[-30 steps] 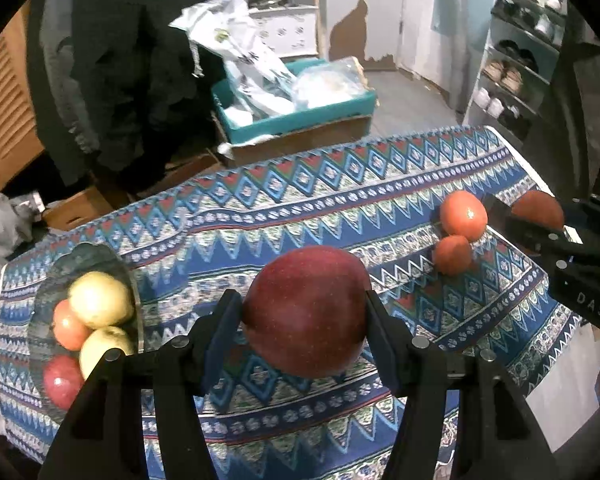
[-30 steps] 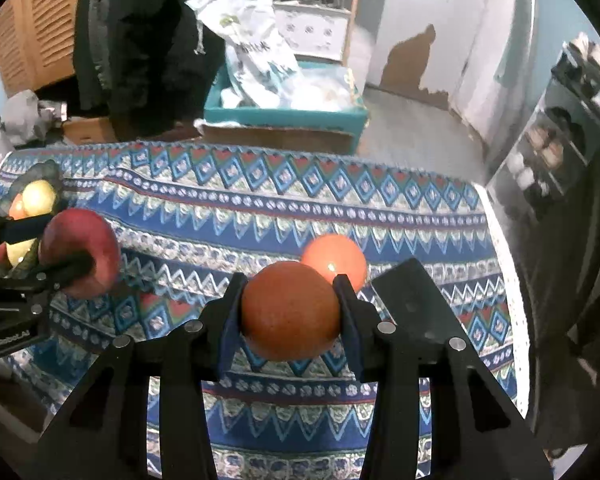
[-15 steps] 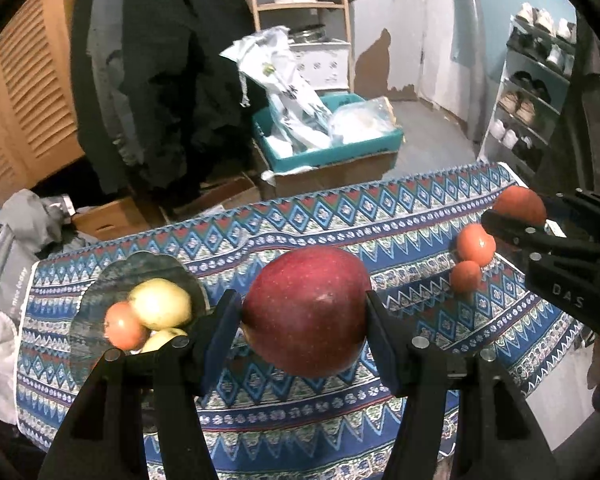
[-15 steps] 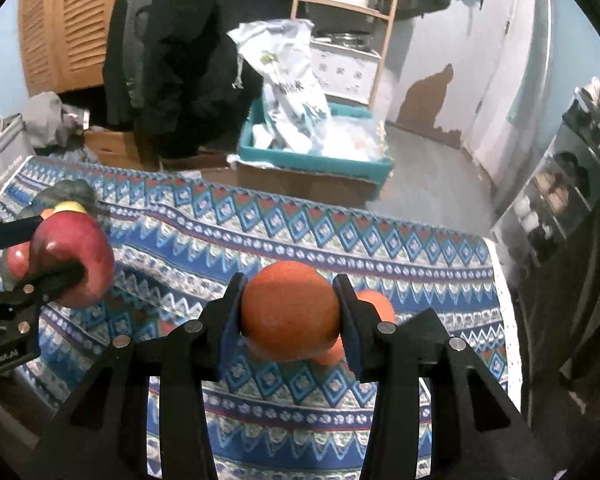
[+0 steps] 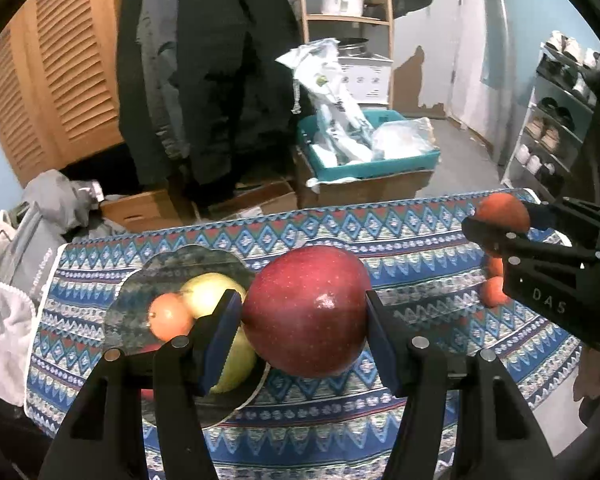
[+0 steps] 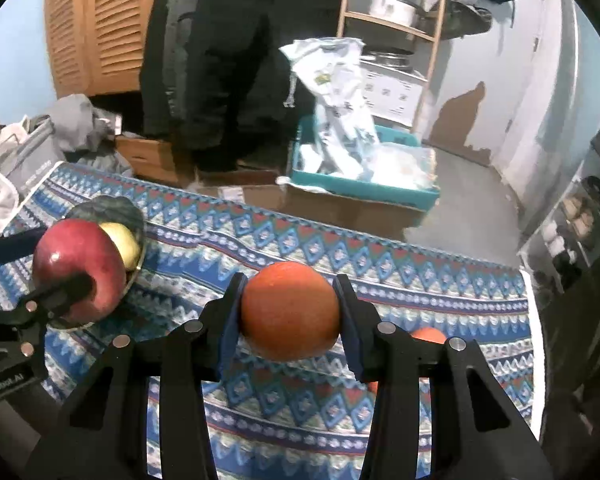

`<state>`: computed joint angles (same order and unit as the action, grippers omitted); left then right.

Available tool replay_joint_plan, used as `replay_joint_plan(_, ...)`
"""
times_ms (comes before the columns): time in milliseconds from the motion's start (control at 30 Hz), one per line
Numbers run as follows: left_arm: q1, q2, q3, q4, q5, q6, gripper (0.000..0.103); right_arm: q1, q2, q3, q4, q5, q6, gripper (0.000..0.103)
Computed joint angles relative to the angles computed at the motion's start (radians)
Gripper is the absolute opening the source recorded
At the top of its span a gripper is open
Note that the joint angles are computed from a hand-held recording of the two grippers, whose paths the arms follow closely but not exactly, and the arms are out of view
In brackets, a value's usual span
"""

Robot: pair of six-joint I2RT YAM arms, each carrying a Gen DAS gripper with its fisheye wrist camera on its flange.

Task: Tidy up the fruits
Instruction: 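Carry the apple with the left tool over the glass bowl while the right tool carries the small orange there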

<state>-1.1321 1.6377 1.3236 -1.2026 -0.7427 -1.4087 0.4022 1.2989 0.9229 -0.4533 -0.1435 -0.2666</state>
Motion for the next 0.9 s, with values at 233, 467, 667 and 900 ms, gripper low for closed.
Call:
replay_joint_plan(233,-0.002,-0.089,-0.102,-0.030,0.001,-0.083,0.063,0.107,0.050,0.041,0.012,0.027,0.056,0.042)
replay_joint_plan(467,0.016,-0.191,-0.209,-0.069,0.001,-0.156,0.063,0.220,0.126,0.082,0.034,0.059,0.107,0.042)
replay_joint_plan(667,0.049,-0.290,-0.315,-0.075,0.012,-0.200,0.063,0.306,0.195,0.130,0.045,0.080,0.137,0.042)
replay_joint_plan(900,0.095,-0.417,-0.437,-0.079,0.036,-0.227,0.063,0.385,0.280,0.182,0.053,0.084,0.169,0.042)
